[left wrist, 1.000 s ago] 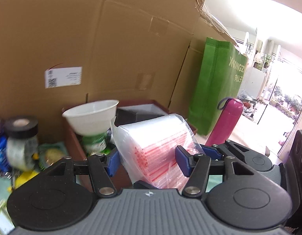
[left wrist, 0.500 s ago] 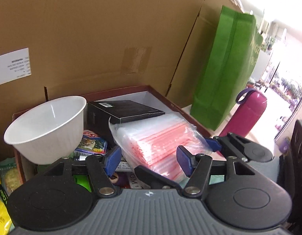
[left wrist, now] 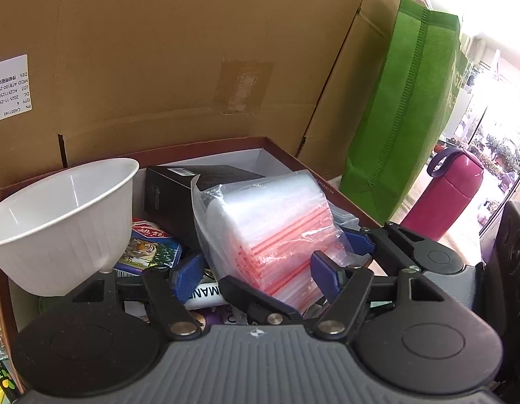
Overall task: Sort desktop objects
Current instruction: 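Carry the zip bags with the left gripper into the brown box, then open the left gripper to release the bags and withdraw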
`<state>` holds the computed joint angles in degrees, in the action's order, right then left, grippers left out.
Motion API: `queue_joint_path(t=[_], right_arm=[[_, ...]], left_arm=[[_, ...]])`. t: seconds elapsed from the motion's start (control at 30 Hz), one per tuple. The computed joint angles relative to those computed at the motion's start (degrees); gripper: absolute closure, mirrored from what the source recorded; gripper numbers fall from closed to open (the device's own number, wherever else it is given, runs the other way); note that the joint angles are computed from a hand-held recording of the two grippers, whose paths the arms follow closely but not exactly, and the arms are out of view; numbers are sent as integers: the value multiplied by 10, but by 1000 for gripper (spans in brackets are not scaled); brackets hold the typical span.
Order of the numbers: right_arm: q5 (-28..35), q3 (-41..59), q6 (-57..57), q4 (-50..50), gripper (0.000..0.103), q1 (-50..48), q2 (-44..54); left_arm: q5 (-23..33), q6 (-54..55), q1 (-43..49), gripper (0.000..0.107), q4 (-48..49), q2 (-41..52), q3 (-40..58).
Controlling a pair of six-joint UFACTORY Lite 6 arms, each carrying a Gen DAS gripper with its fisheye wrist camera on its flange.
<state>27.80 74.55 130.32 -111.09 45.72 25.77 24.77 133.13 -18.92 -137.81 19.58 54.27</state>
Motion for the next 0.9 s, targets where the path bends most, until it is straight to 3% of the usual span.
queue_joint_path(t=[0.17, 0.23, 0.63, 0.9], right_arm=[[35, -14, -32, 41, 7, 24, -16], [69, -21, -54, 62, 1, 44, -23], [218, -47, -116, 190, 2, 193, -81], [229, -18, -123, 253, 2, 268, -61]], left_arm=[[10, 64, -4, 11, -67, -47, -55], [14, 102, -9, 10, -109, -81, -91], [77, 150, -4, 6, -219, -339, -362], [12, 138, 7, 6, -237, -539, -503]])
